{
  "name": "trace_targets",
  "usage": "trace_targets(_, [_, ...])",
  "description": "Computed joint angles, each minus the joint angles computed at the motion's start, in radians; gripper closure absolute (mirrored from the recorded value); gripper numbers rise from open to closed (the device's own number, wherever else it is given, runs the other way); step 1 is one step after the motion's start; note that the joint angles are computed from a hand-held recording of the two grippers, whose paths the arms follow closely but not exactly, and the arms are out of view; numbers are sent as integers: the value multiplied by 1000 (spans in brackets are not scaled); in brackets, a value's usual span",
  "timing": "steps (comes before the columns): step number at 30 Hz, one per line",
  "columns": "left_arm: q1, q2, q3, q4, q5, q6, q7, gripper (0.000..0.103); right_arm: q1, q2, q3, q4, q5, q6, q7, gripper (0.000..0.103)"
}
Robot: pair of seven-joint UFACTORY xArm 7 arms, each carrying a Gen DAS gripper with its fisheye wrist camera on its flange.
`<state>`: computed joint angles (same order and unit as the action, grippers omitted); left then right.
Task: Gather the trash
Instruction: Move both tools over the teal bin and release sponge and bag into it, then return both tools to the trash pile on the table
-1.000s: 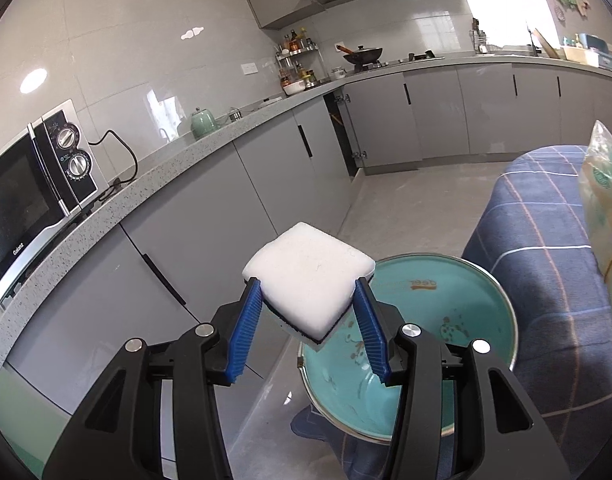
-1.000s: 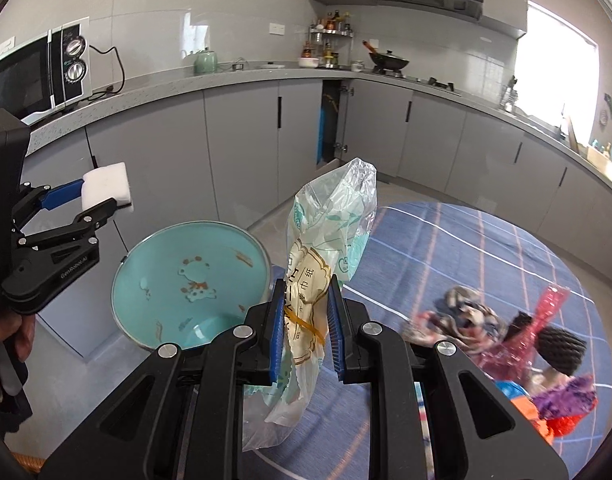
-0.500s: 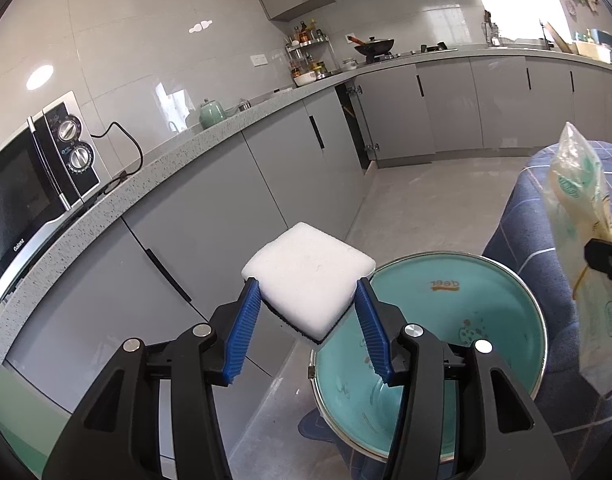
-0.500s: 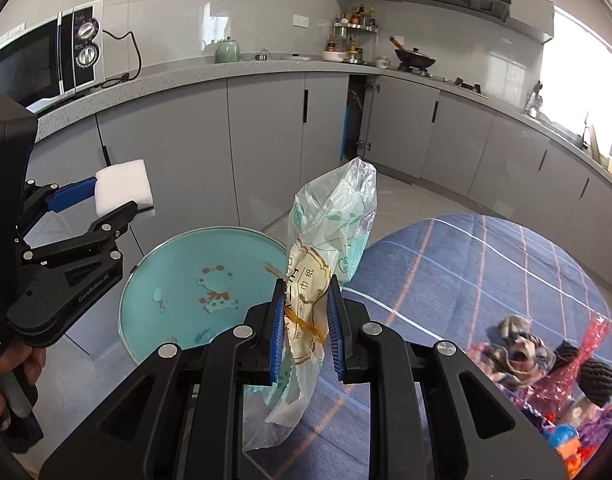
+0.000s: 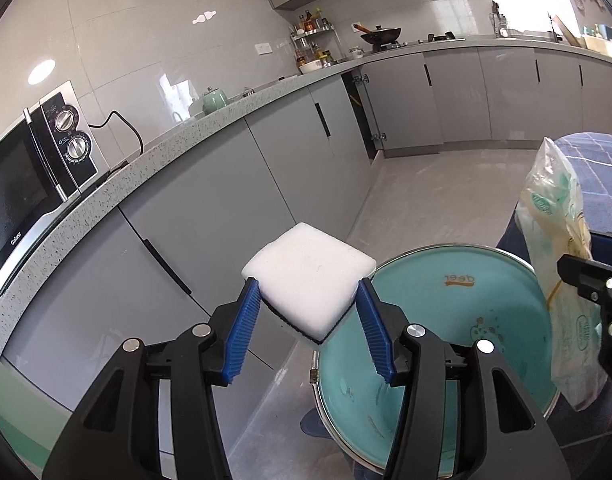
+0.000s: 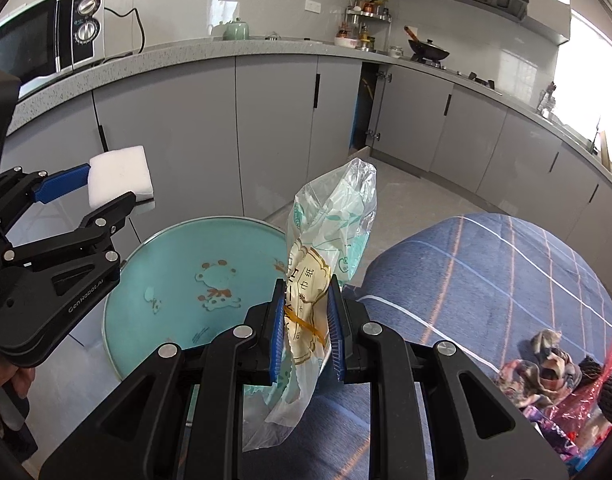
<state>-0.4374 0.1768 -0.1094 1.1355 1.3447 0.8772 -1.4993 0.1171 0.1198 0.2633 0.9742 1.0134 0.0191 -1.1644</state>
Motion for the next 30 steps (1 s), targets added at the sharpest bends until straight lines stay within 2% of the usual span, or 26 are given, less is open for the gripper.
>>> trace_targets(7, [0, 26, 8, 14, -13, -17, 5, 49, -12, 38, 6, 14, -91, 11, 70, 83])
trace_targets(9, [0, 30, 11, 16, -17, -24, 7, 41, -34, 43, 29, 20, -77, 18, 55, 80])
trace_targets(11, [-4, 35, 14, 17, -13, -19, 0, 30, -55, 45, 48, 27, -40, 25, 26, 72])
trace_targets(12, [-5, 36, 15, 17, -13, -17, 0, 29, -57, 43, 48, 27, -30, 28, 16, 69])
trace_targets(14, [-3, 34, 16, 13, -13, -33, 4, 28, -70, 38, 61, 31, 33, 37, -40, 55])
trace_targets(15, [-4, 34, 17, 13, -13, -32, 3, 24, -70, 35, 59, 33, 64, 43, -63, 52])
trace_targets(17, [-11, 35, 17, 13, -8, -12, -6, 17, -57, 27, 42, 34, 104, 52, -90, 47])
trace_targets(20, [-10, 27, 14, 8, -8, -21, -4, 17, -28, 10, 4, 22, 116, 47, -77, 42])
trace_targets(23, [-15, 19, 10, 5, -11, -3, -7, 12, 3, -15, -37, -3, 57, 35, 8, 37])
trace_targets(27, [-18, -14, -2, -14, -9, 6, -14, 8, 23, -89, -82, -69, -12, 35, 90, 35])
trace_targets(30, [-27, -40, -22, -26, 3, 20, -23, 6, 46, -161, -126, -132, -32, 22, 114, 32])
